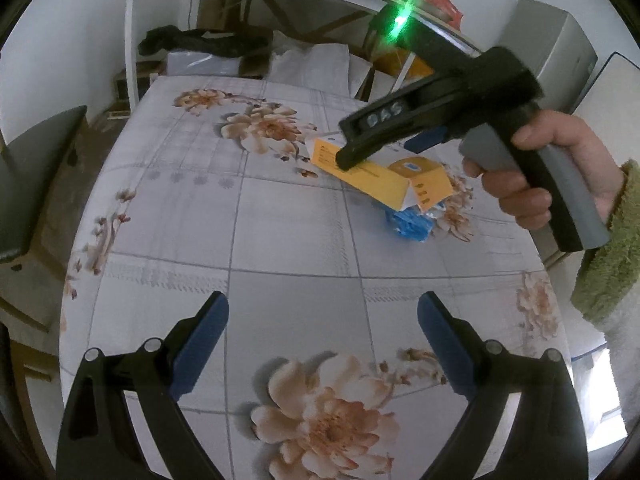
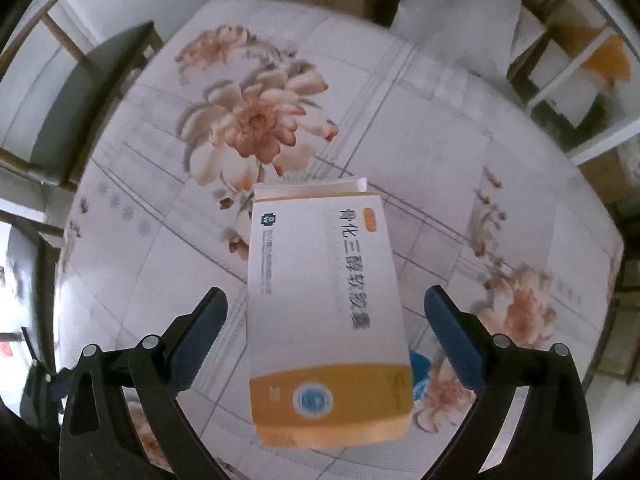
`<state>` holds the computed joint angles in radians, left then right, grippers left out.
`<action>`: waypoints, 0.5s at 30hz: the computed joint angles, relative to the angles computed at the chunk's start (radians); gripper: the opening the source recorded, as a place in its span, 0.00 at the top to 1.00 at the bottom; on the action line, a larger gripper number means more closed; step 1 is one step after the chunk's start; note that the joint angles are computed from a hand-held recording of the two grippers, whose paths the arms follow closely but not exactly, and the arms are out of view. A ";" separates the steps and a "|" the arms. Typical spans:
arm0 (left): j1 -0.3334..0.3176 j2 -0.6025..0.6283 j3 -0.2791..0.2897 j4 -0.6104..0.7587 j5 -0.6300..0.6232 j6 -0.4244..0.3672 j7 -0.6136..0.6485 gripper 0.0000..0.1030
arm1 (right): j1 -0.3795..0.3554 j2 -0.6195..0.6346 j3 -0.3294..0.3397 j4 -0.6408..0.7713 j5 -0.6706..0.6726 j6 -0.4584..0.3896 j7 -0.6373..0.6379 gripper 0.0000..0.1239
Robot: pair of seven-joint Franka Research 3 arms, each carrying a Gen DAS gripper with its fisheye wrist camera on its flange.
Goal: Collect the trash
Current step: 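Move both grippers back to the table and grasp the yellow box with the right gripper, then grasp the blue plastic wrapper with the left gripper while the right holds the yellow box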
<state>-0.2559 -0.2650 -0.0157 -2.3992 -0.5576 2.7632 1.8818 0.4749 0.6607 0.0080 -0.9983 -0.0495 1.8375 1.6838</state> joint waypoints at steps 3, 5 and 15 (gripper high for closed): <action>-0.005 0.012 0.012 0.018 -0.025 -0.026 0.025 0.10 | 0.003 0.020 -0.002 0.022 -0.004 -0.036 -0.005 0.44; -0.001 0.023 0.010 0.031 -0.041 -0.041 0.037 0.10 | -0.001 -0.024 -0.001 -0.056 0.002 0.012 -0.001 0.45; -0.001 0.096 -0.017 0.130 -0.191 -0.052 0.178 0.10 | -0.119 -0.463 0.020 -0.648 0.115 0.431 0.060 0.45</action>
<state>-0.2565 -0.1690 -0.0332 -2.2690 -0.7489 2.7107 2.0600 0.3558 0.1980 0.0277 -1.6460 0.0655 2.2689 1.7435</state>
